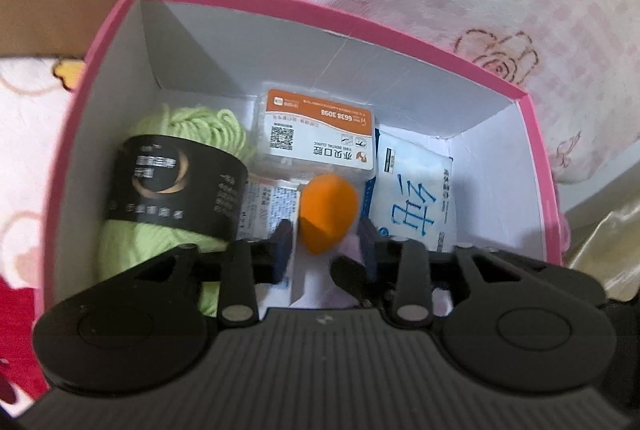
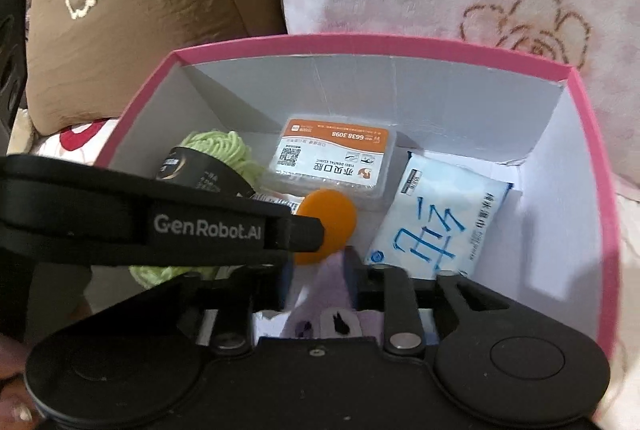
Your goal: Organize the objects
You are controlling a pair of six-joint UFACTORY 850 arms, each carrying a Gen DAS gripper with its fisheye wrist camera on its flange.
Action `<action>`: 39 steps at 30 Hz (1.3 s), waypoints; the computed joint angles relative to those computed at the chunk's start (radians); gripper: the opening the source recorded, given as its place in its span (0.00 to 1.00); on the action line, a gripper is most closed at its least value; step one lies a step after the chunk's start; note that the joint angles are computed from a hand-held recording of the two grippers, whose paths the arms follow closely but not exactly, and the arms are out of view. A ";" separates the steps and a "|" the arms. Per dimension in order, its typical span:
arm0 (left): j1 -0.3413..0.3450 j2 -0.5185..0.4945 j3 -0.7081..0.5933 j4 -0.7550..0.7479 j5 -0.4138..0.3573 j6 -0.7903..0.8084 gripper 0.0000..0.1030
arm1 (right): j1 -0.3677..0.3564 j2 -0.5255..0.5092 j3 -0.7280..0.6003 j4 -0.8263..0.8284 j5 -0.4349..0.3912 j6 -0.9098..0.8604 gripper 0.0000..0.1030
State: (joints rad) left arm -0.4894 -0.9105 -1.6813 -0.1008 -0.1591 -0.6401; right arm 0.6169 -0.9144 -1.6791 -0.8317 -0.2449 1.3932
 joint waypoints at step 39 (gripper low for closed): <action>-0.226 0.551 0.437 0.769 -0.276 -0.642 0.62 | 0.255 0.521 0.457 -0.486 -0.196 0.551 0.61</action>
State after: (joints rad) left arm -0.7151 -0.3594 -1.2443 0.6682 -0.4352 -1.2818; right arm 0.8719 -0.3934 -1.2216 -1.3176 -0.4406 1.9446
